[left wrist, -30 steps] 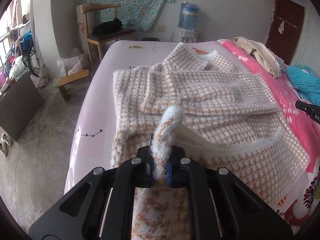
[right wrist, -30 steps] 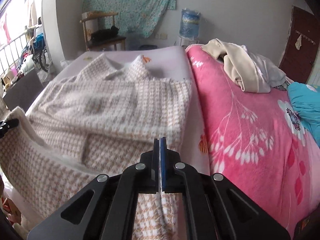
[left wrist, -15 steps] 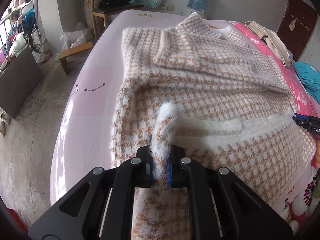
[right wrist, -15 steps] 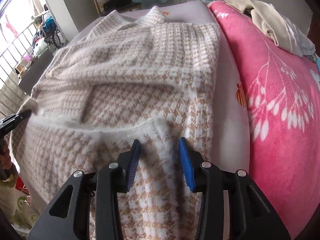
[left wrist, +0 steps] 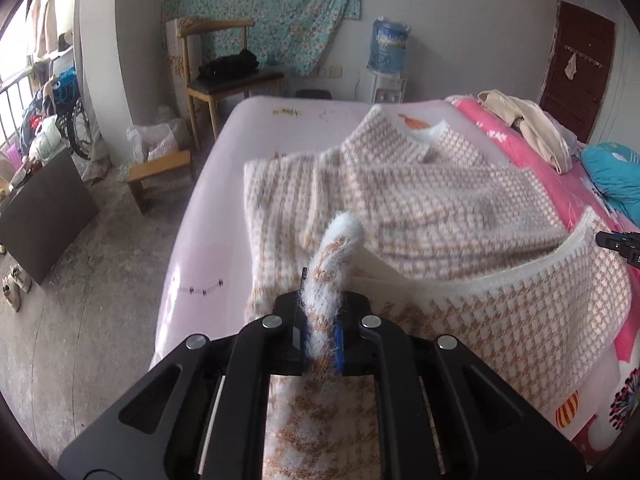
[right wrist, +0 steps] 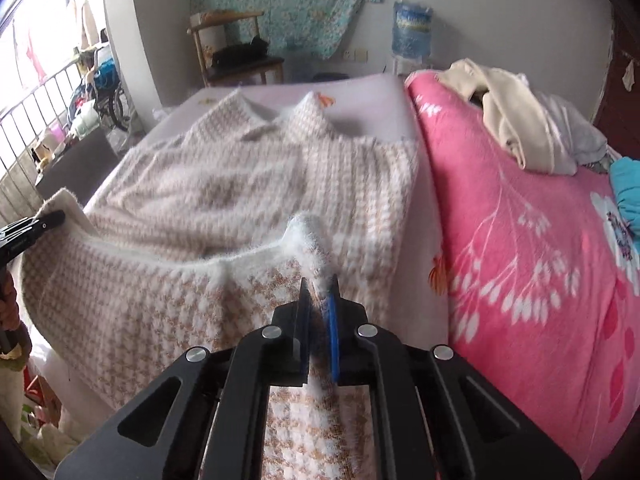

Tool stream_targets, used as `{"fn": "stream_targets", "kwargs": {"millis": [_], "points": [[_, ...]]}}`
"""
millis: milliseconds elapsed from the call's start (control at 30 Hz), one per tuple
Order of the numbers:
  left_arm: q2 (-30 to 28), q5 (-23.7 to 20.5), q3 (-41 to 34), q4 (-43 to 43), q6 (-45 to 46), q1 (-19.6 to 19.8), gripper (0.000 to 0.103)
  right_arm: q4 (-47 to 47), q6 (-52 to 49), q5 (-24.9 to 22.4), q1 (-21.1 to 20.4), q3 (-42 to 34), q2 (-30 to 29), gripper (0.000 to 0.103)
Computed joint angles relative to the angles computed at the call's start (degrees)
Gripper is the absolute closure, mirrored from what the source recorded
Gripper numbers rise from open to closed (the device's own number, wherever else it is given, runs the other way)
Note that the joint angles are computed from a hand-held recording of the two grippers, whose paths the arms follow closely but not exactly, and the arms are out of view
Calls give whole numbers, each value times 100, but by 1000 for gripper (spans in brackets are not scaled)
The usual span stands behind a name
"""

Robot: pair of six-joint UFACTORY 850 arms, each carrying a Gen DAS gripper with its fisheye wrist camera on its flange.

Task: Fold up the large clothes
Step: 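Lay the sleeve across the coat with the left gripper while the right gripper grasps the hem, then open both grippers and move them over the folded coat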

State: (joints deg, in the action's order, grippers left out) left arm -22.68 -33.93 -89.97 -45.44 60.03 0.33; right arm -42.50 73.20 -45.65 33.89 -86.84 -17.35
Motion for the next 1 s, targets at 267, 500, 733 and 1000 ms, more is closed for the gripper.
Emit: {"fn": "stream_targets", "kwargs": {"millis": [267,500,733,1000], "points": [[-486,99,-183,792,-564,-209,94,542,-100,83,-250,129,-384,96],[-482,166,-233,335,-306,-168,94,43,245,-76,-199,-44,-422,96],[-835,12,-469,861,-1066,-200,90,181,-91,-175,-212,-144,-769,96],[-13,154,276,-697,347,107,67,-254,149,-672,162,-220,-465,62]]}}
